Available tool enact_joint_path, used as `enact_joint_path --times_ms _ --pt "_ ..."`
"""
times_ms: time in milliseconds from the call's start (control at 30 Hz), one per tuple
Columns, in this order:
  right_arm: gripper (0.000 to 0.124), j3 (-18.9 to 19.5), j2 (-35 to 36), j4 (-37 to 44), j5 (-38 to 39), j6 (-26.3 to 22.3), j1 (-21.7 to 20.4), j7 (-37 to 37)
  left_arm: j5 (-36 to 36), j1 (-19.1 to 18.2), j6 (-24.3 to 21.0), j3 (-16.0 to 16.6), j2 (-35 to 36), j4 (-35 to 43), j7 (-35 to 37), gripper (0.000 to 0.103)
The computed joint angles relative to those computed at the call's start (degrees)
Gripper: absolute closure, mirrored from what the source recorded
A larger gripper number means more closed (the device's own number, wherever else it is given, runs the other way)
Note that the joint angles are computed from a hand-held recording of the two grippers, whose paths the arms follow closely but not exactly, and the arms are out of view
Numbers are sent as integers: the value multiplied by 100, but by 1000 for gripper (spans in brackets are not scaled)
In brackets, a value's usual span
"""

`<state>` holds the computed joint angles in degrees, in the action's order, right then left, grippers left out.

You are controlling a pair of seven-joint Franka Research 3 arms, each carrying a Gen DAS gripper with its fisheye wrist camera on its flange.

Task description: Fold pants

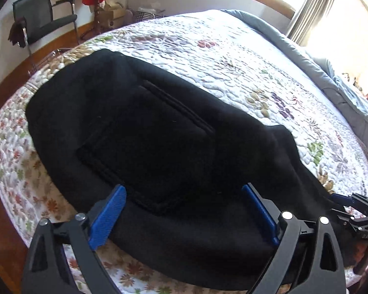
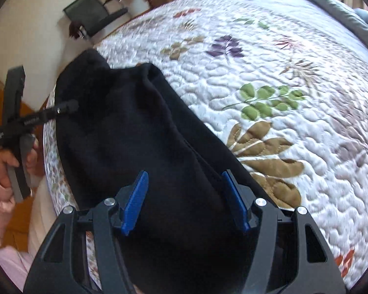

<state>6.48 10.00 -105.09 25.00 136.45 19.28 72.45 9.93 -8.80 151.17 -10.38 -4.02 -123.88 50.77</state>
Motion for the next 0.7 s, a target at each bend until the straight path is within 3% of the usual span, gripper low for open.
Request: enact_joint_path --times_ms 100,167,233,400,533,700 --pt "76 5 107 88 -139 -140 20 -130 -71 32 166 43 -35 -121 -31 7" --pt "109 12 162 156 -149 -262 12 -213 -84 42 148 51 14 -87 32 7" --pt "120 -9 45 -6 -355 -25 67 -209 82 42 117 14 69 -45 -21 6" --pt "121 -48 -212 -326 -188 814 47 68 389 92 452 0 -39 -272 -484 6" --pt "118 -121 150 -20 -1028 394 194 620 1032 136 347 -59 60 -209 -838 6" --pt "109 -108 -60 -281 -785 693 103 948 1730 64 26 -98 101 -111 -917 5"
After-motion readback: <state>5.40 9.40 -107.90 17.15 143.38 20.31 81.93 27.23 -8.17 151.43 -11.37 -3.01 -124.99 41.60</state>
